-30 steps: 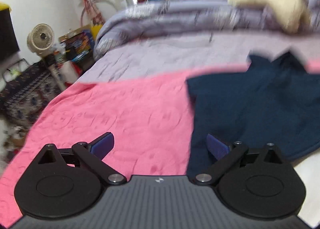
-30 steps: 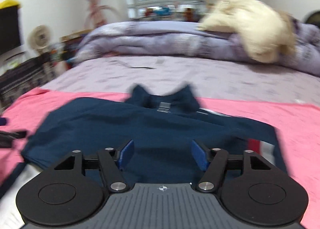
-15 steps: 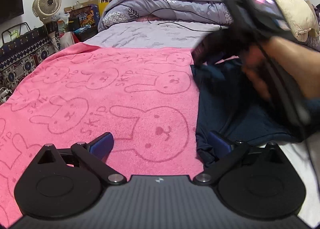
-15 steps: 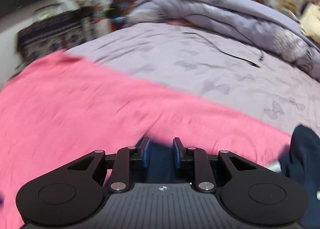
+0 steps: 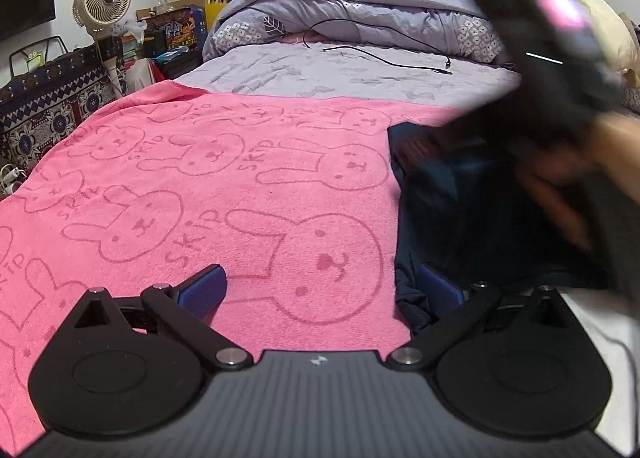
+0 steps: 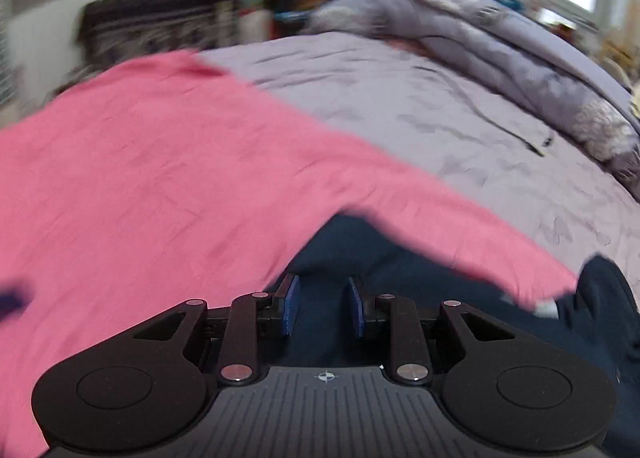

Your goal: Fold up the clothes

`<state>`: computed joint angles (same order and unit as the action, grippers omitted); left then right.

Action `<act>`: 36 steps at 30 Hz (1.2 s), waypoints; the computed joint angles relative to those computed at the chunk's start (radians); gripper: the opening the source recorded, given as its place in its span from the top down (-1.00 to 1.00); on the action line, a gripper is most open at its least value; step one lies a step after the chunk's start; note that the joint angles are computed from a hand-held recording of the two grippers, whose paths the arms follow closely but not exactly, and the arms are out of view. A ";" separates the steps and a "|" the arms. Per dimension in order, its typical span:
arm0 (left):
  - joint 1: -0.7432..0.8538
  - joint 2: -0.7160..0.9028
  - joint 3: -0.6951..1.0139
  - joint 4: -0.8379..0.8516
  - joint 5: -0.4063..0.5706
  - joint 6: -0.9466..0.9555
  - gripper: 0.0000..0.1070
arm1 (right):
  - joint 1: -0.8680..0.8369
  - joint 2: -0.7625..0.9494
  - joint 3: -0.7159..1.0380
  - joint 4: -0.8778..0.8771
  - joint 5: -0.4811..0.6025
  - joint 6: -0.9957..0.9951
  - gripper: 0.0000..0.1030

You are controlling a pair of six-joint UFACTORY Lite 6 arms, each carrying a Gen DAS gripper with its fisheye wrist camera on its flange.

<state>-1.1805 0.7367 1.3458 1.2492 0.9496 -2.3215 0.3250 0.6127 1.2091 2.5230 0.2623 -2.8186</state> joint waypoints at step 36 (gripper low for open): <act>-0.061 -0.080 0.064 -0.173 0.068 0.281 -0.90 | -1.653 -0.724 -0.589 -1.513 0.748 0.588 -0.62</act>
